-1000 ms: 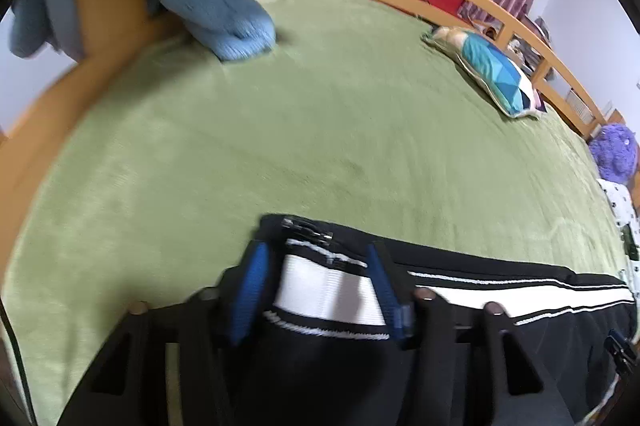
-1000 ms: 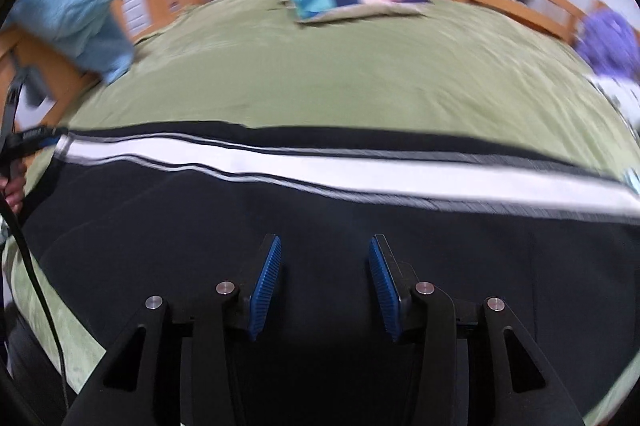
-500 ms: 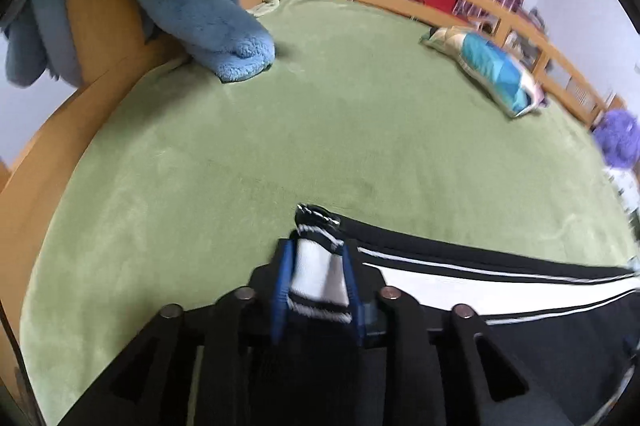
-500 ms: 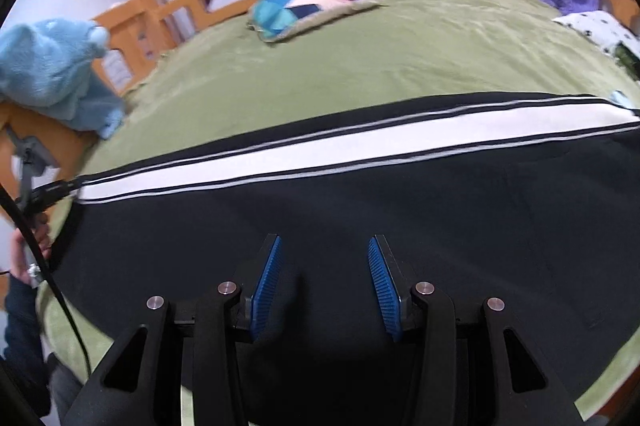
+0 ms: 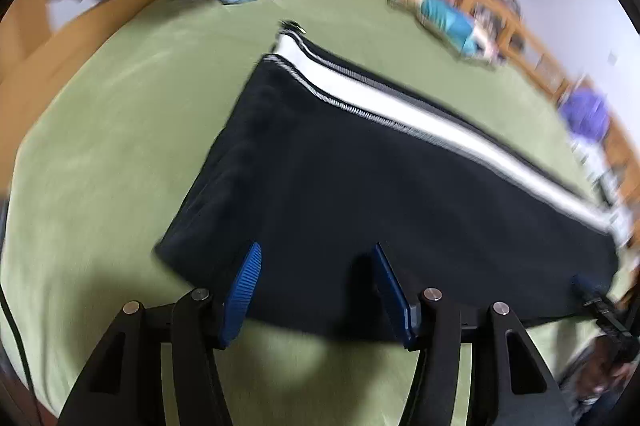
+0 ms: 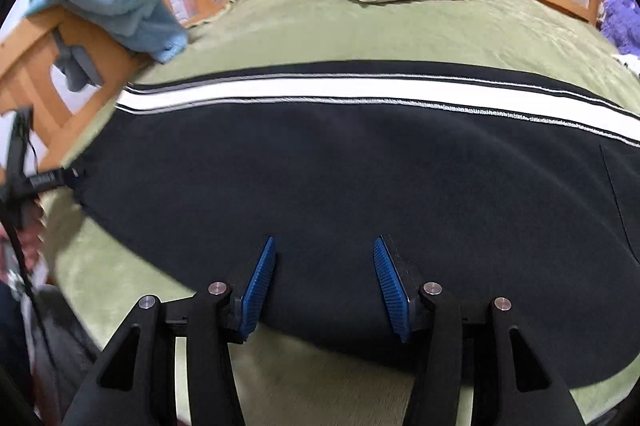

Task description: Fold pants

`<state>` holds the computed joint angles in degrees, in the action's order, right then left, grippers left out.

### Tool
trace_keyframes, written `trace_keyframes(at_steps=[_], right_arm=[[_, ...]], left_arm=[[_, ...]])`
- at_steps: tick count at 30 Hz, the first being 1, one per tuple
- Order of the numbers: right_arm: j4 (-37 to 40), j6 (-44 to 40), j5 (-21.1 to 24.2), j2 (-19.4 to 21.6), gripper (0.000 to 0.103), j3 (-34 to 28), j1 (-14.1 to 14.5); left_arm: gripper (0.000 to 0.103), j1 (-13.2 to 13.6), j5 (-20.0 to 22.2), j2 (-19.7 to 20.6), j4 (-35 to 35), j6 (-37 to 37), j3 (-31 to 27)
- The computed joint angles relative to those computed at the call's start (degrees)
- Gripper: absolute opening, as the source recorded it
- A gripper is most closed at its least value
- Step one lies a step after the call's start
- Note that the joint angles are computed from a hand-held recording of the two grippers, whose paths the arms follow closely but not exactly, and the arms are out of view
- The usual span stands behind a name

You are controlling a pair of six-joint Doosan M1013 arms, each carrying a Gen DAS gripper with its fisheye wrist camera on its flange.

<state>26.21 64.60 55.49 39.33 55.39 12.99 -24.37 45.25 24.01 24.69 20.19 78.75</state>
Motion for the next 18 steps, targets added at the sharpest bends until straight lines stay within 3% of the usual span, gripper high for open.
trace_keyframes(at_steps=[2,5,8,13,18], right_arm=[[1.07,0.09,0.10,-0.33,0.051,0.09,-0.36],[2.92,0.40,-1.56,-1.85,0.051,2.40,-0.75],[2.97,0.69,-1.10,-2.31,0.051,3.04,-0.67],[0.39,0.39,-2.21,-3.80,0.051,4.52,-0.34],[-0.74,2.48,-4.56,-5.41,0.051,5.98,-1.11]], left_arm=[[0.055,-0.59,-2.97,-2.33,2.03,-4.61,3.10],[0.055,-0.79,-4.23,-3.58,1.21,-6.85,4.99],[0.055,-1.05,-4.11,-4.22,3.59,-14.22,6.99],[0.055,0.27,-7.99,-3.89,6.50,-23.45,9.04],[0.053,1.38,-5.95,-1.72,7.52,-28.41,6.31]])
